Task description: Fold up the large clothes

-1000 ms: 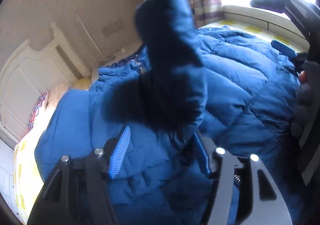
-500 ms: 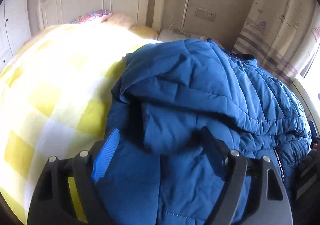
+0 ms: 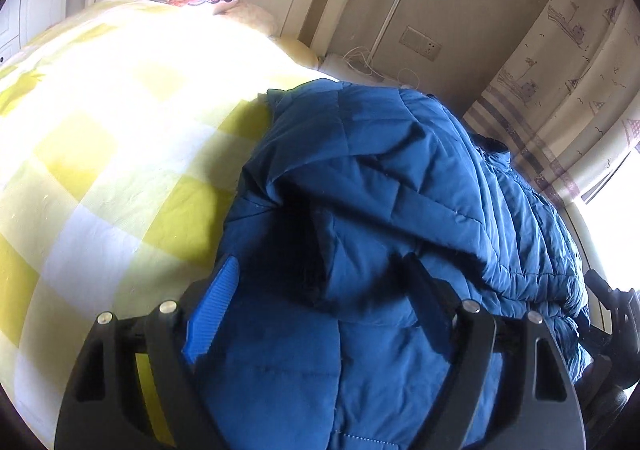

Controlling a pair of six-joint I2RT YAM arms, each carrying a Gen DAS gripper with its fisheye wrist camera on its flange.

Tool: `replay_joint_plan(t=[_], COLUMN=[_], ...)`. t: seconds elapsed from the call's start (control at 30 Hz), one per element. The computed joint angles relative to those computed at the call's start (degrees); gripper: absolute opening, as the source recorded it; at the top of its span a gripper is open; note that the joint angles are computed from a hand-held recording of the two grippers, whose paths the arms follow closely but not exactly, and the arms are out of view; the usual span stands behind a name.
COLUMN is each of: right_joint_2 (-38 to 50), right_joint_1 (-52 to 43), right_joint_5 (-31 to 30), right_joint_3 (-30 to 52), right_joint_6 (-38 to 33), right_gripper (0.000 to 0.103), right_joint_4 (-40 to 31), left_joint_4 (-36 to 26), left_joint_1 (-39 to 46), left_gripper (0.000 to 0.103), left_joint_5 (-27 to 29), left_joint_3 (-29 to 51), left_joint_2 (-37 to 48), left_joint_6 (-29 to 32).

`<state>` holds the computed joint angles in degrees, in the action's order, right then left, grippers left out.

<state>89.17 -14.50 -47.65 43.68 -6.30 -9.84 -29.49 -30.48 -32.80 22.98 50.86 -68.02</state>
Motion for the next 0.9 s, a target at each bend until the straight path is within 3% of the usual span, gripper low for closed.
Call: replay_joint_plan(t=[0.13,0.23,0.4,0.5,0.67,0.7,0.73,0.8,0.9], right_joint_2=[5.3,7.9,9.6,10.2,9.8,8.6,6.9,4.8,-4.3], right_joint_1=[-5.5,-7.4,-10.6,-10.6,-7.5,-6.7,-6.0,-5.3,-4.5], right_joint_5=[-7.1,-11.6,-20.8,-20.3,-13.9,-12.5,-10.9,-9.9,-9.9], right_joint_3=[5.1,7.4,8.4,9.0,10.7,10.0,8.7,7.2,3.4], right_joint_6=[-8.9,-15.2,-18.2,-15.3,-11.2,-10.9,-9.7,-8.5,-7.9], right_gripper=[0.085,0.077,0.072,0.072,0.072,0.067,0.05,0.031,0.023], right_joint_4=[-13.0,-18.9,-21.8,-20.6,-20.3,-19.3,-16.9,-14.0,-8.8], left_joint_4=[0.5,0.9,1.2,1.2,1.3,1.4,1.3,1.3,1.4], left_joint_1=[0.0,0.2,0.3,0.4,0.6,0.6,0.6,0.6,0.7], left_gripper=[0.082,0.082,0.082,0.082,0.083,0.083,0.083,0.083,0.083], left_joint_5=[-0.1,0.1,0.3,0.5,0.8,0.8,0.7,0.8,0.9], left_joint_3=[-0.7,-1.0,-1.1,-1.3,-1.4,-1.5,-1.5,-1.5,-1.5], left_joint_2=[-1.2,-1.8,-1.8,-2.0,-2.5,-2.5,-2.6,-2.5,-2.6], left_joint_6=[-0.1,0.1,0.3,0.4,0.7,0.7,0.7,0.7,1.0])
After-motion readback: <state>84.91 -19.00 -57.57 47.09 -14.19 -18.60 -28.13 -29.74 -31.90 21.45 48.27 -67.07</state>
